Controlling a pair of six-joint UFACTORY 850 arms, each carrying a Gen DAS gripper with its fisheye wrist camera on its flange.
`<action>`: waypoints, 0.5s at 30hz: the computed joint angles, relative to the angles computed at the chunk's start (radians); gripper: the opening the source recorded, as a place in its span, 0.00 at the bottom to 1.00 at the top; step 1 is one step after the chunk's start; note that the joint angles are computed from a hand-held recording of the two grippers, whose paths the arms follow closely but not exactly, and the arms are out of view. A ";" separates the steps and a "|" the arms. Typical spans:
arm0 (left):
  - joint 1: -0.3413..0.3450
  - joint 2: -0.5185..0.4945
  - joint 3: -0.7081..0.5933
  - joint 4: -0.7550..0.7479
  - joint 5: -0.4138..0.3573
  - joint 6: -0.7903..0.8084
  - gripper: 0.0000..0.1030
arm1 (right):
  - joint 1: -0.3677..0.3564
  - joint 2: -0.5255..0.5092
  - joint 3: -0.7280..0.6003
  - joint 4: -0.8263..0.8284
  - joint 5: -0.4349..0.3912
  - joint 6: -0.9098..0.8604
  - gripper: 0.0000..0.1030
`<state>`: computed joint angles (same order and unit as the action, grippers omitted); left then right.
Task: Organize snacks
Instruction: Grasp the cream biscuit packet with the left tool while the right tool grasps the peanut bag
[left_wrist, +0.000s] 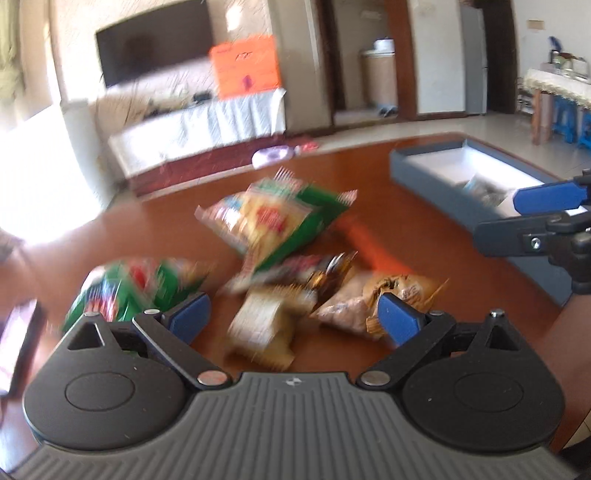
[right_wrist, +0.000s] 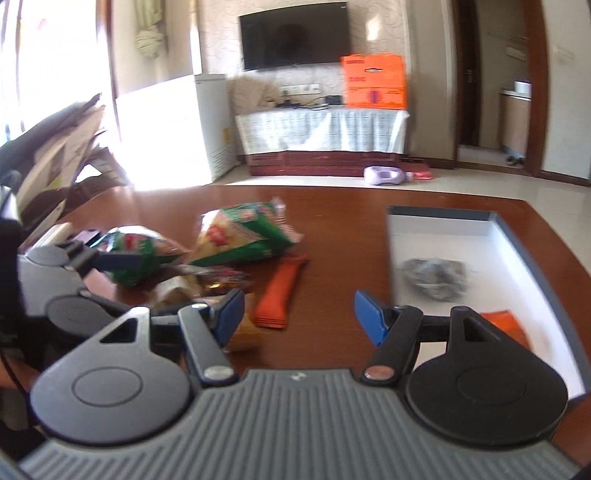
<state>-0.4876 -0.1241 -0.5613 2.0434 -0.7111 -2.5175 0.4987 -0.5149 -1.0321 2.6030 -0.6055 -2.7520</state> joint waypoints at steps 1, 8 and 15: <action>0.004 0.009 0.017 0.032 -0.004 -0.033 0.96 | 0.010 -0.007 -0.008 -0.017 0.006 0.000 0.66; 0.046 0.054 0.060 0.074 -0.016 -0.098 0.96 | 0.056 -0.041 -0.054 -0.072 0.097 -0.061 0.65; 0.092 0.007 0.026 0.129 0.085 -0.054 0.96 | 0.068 -0.079 -0.105 -0.144 0.146 -0.001 0.61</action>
